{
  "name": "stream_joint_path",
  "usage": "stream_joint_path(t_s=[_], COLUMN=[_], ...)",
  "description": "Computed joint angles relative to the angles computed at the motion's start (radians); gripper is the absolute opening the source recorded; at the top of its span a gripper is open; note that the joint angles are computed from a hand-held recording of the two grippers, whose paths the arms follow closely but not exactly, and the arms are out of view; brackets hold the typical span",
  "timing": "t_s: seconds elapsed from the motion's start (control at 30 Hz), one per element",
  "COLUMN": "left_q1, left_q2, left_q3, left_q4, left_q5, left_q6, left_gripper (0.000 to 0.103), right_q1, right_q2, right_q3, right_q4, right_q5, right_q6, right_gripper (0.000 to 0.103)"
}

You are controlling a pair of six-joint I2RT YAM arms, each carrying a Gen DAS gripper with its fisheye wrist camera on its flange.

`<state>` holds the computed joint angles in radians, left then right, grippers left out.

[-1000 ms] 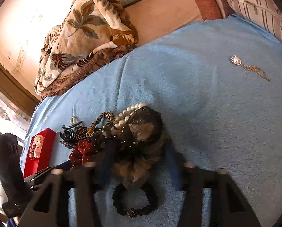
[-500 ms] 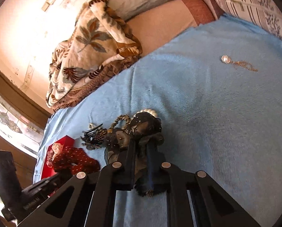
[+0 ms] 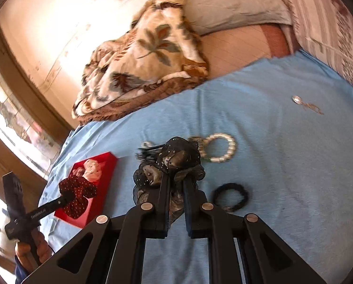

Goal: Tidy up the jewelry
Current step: 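Carry both scrunchies into the red tray and open both grippers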

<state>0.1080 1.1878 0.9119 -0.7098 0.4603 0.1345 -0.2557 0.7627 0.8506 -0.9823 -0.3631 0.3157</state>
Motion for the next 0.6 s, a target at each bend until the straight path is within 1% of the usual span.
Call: stream_joint_path(t_s=[0.03, 0.1, 0.2, 0.27, 0.33, 0.47, 0.6], left_q1=[0.057, 0.158, 0.274, 0.322, 0.360, 0.389, 0.380], left_q2=[0.016, 0.051, 0.127, 0.175, 0.242, 0.357, 0.440], left_q3=[0.012, 0.042, 0.105, 0.143, 0.186, 0.250, 0.291], left_q4=[-0.012, -0.032, -0.054, -0.064, -0.064, -0.041, -0.019], left_q5=[0.025, 0.061, 0.098, 0.106, 0.094, 0.069, 0.018], left_q6=[0.037, 0.097, 0.160, 0.191, 0.211, 0.205, 0.193], left_gripper=[0.009, 0.009, 0.009, 0.009, 0.009, 0.009, 0.009], right_q1=[0.044, 0.199, 0.414, 0.547, 0.647, 0.787, 0.866], right_q2=[0.001, 0.027, 0.094, 0.162, 0.237, 0.413, 0.595], right_q3=[0.007, 0.037, 0.081, 0.113, 0.147, 0.229, 0.326], right_q4=[0.004, 0.028, 0.073, 0.112, 0.150, 0.225, 0.284], right_q5=[0.024, 0.112, 0.225, 0.286, 0.327, 0.361, 0.364], right_q6=[0.022, 0.104, 0.211, 0.271, 0.314, 0.358, 0.369], right_gripper=[0.011, 0.011, 0.011, 0.011, 0.011, 0.011, 0.011])
